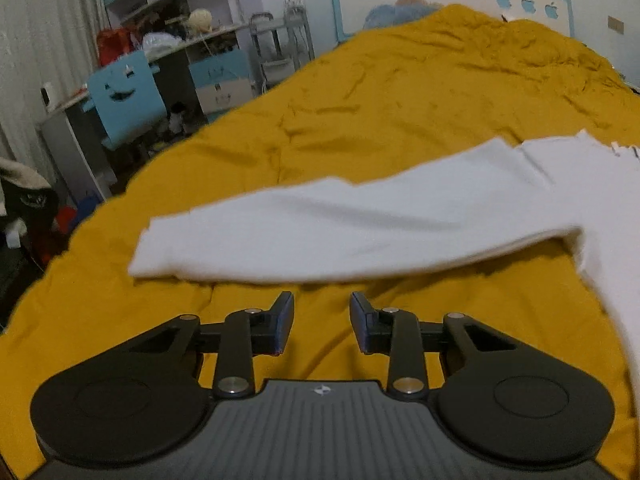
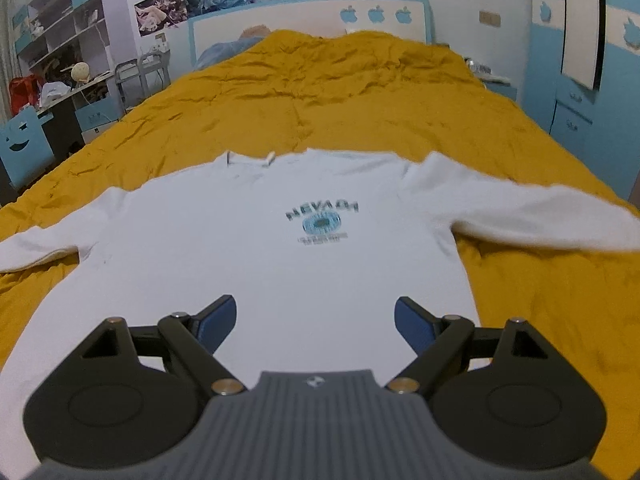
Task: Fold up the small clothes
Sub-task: 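Move the left gripper to a sweatshirt sleeve cuff and close on it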
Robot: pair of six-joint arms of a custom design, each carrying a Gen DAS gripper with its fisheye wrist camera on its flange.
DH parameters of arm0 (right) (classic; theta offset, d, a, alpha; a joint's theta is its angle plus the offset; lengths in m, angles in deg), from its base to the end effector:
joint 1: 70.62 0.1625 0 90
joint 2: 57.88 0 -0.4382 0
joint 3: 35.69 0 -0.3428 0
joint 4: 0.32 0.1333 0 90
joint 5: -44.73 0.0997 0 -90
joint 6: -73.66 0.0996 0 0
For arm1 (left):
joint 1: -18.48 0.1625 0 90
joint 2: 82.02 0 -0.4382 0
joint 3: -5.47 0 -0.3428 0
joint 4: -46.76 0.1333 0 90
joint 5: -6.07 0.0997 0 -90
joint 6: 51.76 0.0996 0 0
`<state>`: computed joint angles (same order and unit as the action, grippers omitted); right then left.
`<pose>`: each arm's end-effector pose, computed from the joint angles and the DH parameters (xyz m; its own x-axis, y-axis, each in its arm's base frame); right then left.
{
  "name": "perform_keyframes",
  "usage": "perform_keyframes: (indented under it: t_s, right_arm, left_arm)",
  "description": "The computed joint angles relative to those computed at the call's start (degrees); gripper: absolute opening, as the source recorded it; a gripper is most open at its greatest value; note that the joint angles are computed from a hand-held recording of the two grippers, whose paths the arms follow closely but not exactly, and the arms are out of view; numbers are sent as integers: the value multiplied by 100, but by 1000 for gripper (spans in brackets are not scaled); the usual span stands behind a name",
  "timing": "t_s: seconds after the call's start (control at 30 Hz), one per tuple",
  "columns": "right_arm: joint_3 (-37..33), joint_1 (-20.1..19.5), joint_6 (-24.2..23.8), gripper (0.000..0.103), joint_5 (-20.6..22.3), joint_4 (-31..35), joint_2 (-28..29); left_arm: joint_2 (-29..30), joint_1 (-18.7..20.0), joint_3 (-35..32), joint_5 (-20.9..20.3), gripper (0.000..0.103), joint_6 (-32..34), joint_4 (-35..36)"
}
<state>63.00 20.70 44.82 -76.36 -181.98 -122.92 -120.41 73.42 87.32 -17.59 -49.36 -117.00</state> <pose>0.0956 -0.5934 0.4092 -0.7529 0.1108 0.6487 -0.4285 0.6656 -0.6110 -0.2175 -0.7008 0.2146 -0.5727 -0.1180 -0.8113 0.5204 0.7123 -0.4710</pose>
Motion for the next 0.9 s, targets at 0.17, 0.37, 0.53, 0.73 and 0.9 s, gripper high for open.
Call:
perform_keyframes:
  t_s: [0.17,0.37,0.53,0.73,0.9]
  right_arm:
    - [-386,232,-437,82,-85,-441,416]
    - [-840,450,-1308,82,-335,-995,961]
    - [-1178,501,-1487,82,-644,-885,1296]
    - [-1326,510,-1436,82,-711,-789,1427]
    - [-1314,527,-1552,82,-698,-844,1471]
  left_arm:
    - [-150,184,2,-28,38,-132,374]
    - [-83,406,-539,-201,65,629,-1129]
    - [-167,682,-889,-420,89,49,-952]
    - [-535,988,-812,-781,84,-2106,190]
    - [-724,1101,-653,-1085,67,-3067,110]
